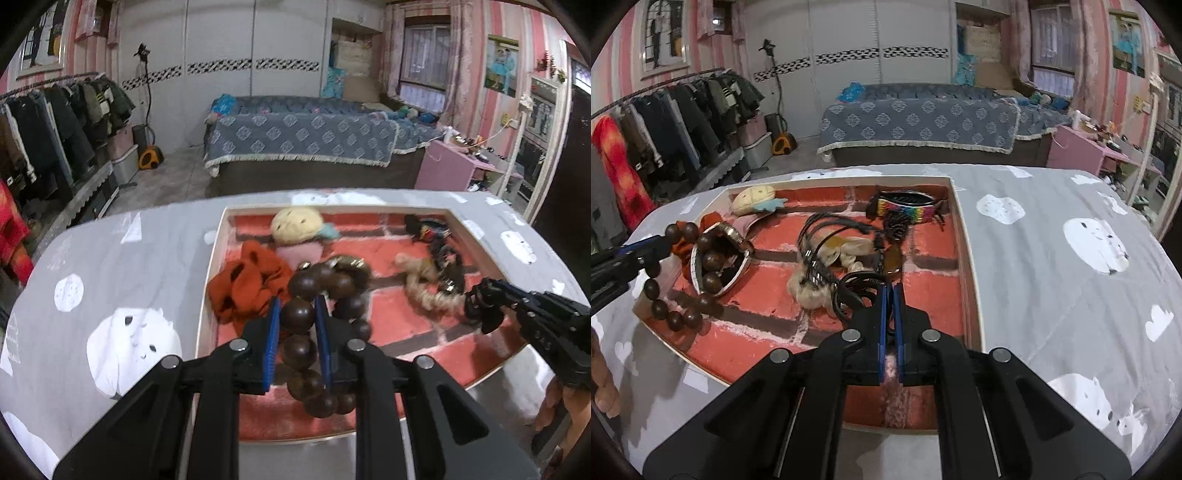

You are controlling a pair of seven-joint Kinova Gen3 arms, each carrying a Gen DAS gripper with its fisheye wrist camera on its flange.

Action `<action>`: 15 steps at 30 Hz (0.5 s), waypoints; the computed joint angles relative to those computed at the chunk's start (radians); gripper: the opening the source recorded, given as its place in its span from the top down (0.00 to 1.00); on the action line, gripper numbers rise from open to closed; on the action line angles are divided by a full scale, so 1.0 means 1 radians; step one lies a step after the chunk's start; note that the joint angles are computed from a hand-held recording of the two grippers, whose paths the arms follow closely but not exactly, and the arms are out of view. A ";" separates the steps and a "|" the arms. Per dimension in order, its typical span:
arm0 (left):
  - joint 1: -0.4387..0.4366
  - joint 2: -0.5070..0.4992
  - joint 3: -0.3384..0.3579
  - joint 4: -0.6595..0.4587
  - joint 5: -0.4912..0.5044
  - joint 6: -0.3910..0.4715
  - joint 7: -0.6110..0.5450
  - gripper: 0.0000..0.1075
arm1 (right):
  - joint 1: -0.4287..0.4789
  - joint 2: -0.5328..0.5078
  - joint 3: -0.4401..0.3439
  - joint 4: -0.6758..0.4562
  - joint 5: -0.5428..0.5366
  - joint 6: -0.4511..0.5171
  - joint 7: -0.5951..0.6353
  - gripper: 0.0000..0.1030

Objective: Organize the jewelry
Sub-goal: 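Carry the bead bracelet and claw clip into the tray, then open both tools to release bead bracelet and claw clip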

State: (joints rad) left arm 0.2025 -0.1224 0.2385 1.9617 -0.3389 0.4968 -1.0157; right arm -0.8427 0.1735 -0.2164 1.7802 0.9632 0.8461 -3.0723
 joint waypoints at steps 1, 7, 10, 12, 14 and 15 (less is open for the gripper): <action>-0.002 0.008 -0.002 0.001 0.003 0.006 0.001 0.82 | 0.000 0.003 0.001 -0.001 0.002 0.000 -0.003 0.95; 0.003 0.028 0.000 0.003 -0.044 0.020 0.050 0.81 | 0.018 -0.006 0.010 0.014 0.000 -0.034 -0.035 0.95; 0.014 0.042 -0.017 -0.001 -0.022 0.026 0.026 0.79 | 0.032 -0.010 0.012 0.017 -0.008 -0.053 -0.029 0.95; 0.017 0.051 -0.017 -0.007 -0.039 0.035 0.044 0.79 | 0.037 -0.009 0.010 0.013 -0.017 -0.054 -0.016 0.94; 0.024 0.053 -0.022 -0.011 -0.040 0.044 0.047 0.79 | 0.042 -0.013 0.009 0.012 -0.030 -0.059 0.002 0.91; 0.027 0.052 -0.024 -0.012 -0.040 0.049 0.048 0.75 | 0.041 -0.014 0.009 0.014 -0.030 -0.059 0.005 0.89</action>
